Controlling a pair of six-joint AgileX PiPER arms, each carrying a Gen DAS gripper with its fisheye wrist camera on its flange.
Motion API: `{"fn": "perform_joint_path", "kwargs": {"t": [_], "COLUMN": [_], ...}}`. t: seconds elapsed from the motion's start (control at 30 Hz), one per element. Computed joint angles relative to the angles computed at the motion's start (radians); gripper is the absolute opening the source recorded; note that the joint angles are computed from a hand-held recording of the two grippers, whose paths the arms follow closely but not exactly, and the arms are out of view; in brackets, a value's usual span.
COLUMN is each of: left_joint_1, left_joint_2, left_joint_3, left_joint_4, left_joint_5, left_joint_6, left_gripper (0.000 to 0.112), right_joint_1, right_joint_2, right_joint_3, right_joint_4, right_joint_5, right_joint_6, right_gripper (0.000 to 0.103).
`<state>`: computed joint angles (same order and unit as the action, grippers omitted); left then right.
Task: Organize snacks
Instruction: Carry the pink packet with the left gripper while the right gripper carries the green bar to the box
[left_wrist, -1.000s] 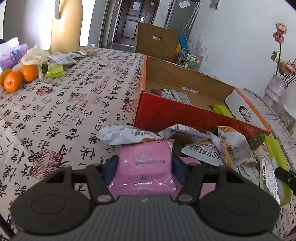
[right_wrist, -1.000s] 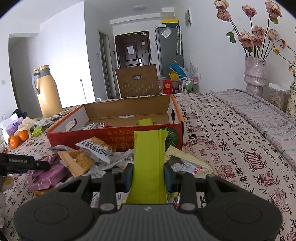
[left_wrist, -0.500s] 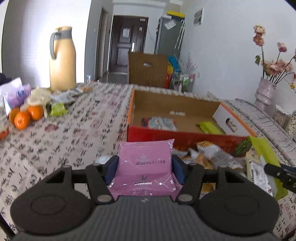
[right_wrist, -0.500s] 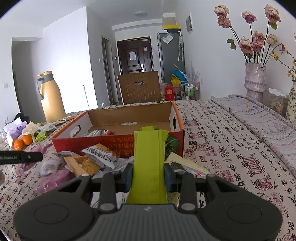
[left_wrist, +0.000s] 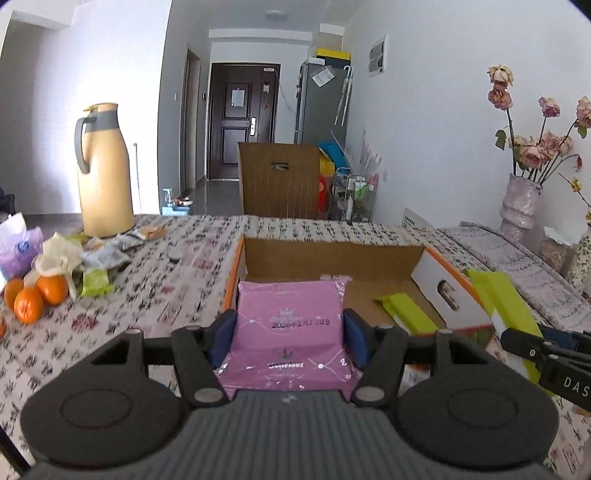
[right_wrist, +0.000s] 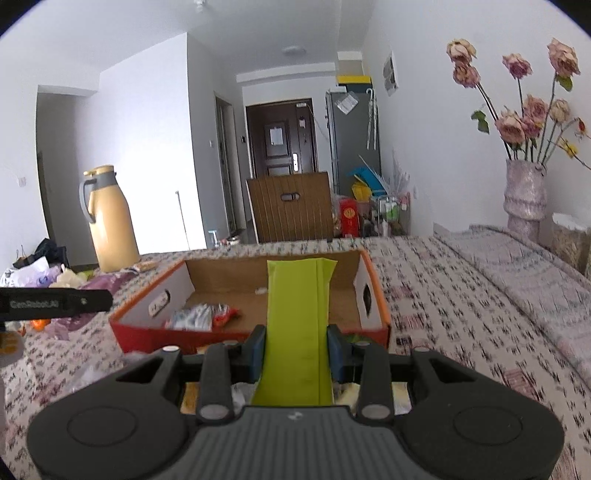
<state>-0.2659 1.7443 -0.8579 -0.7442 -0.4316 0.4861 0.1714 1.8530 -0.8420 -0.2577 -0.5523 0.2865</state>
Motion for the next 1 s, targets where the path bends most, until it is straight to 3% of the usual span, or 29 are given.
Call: {"fn": "perform_joint_path", "kwargs": {"t": [0.3, 0.73, 0.87, 1.0], "left_joint_1": [-0.005, 0.021, 0.030, 0.046], "left_joint_2": [0.098, 0.294, 0.354, 0.391], "left_joint_3": [-0.201, -0.517, -0.589, -0.604], "left_joint_4": [-0.182, -0.459, -0.512, -0.472], "left_joint_5": [0.029, 0.085, 0.083, 0.098], "left_joint_6": [0.239, 0.559, 0.606, 0.563], "left_gripper": [0.062, 0.062, 0.062, 0.062], "right_joint_1": [0.015, 0.016, 0.011, 0.001], "right_joint_2": [0.096, 0.312, 0.379, 0.426], "right_joint_3": [-0.227, -0.629, -0.714, -0.754], "right_joint_4": [-0.036, -0.160, -0.211, -0.279], "right_joint_5": [0.083, 0.285, 0.326, 0.333], "right_joint_6": [0.032, 0.134, 0.195, 0.277], "right_gripper": [0.033, 0.033, 0.033, 0.033]}}
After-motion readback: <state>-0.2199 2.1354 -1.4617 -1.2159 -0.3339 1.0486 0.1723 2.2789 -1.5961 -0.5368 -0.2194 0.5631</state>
